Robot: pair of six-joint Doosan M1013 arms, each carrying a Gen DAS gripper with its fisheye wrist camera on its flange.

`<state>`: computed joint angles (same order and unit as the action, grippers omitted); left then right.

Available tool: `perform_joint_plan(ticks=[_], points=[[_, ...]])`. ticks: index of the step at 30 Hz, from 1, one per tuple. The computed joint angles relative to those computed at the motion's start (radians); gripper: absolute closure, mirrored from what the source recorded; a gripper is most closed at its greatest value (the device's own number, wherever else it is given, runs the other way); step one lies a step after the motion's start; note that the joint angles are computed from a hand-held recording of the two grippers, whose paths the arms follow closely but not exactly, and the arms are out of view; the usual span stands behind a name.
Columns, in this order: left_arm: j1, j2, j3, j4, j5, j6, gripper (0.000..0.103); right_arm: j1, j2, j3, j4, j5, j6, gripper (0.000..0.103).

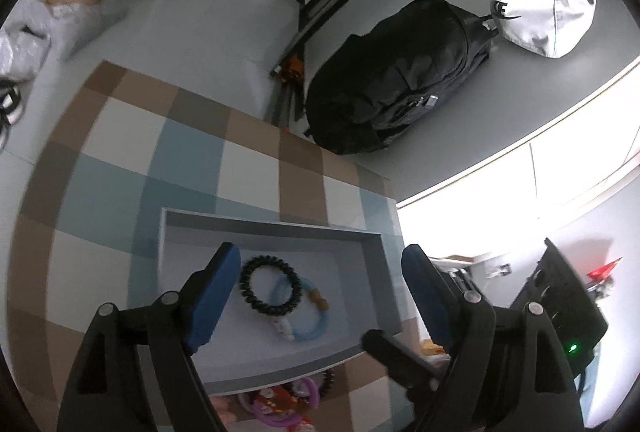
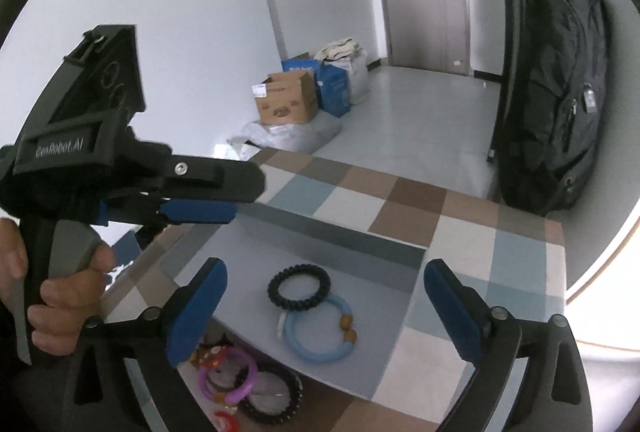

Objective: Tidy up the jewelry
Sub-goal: 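Withdraw the left tool from the box toward the pink pig figurine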

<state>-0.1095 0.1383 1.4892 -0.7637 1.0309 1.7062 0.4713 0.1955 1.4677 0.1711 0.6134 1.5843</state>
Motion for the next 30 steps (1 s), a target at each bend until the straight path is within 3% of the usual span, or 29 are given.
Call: perform_joint_plan(ticks=[7, 10, 19, 30], points=[[-0.053, -0.073, 0.054, 0.291, -0.186, -0.109, 0.024, -0.011, -0.02, 0.025, 0.021, -0.017, 0.059, 0.001], [-0.073, -0.097, 0.076, 0.406, -0.226, -0.176, 0.024, -0.014, -0.031, 0.037, 0.033, -0.026, 0.091, 0.0], [-0.112, -0.144, 0.122, 0.595, -0.25, -0.294, 0.024, -0.004, -0.063, 0.068, 0.017, -0.03, 0.15, 0.0], [-0.121, -0.182, 0.159, 0.631, -0.239, -0.307, 0.023, 0.01, -0.097, 0.107, 0.003, -0.048, 0.176, 0.0]])
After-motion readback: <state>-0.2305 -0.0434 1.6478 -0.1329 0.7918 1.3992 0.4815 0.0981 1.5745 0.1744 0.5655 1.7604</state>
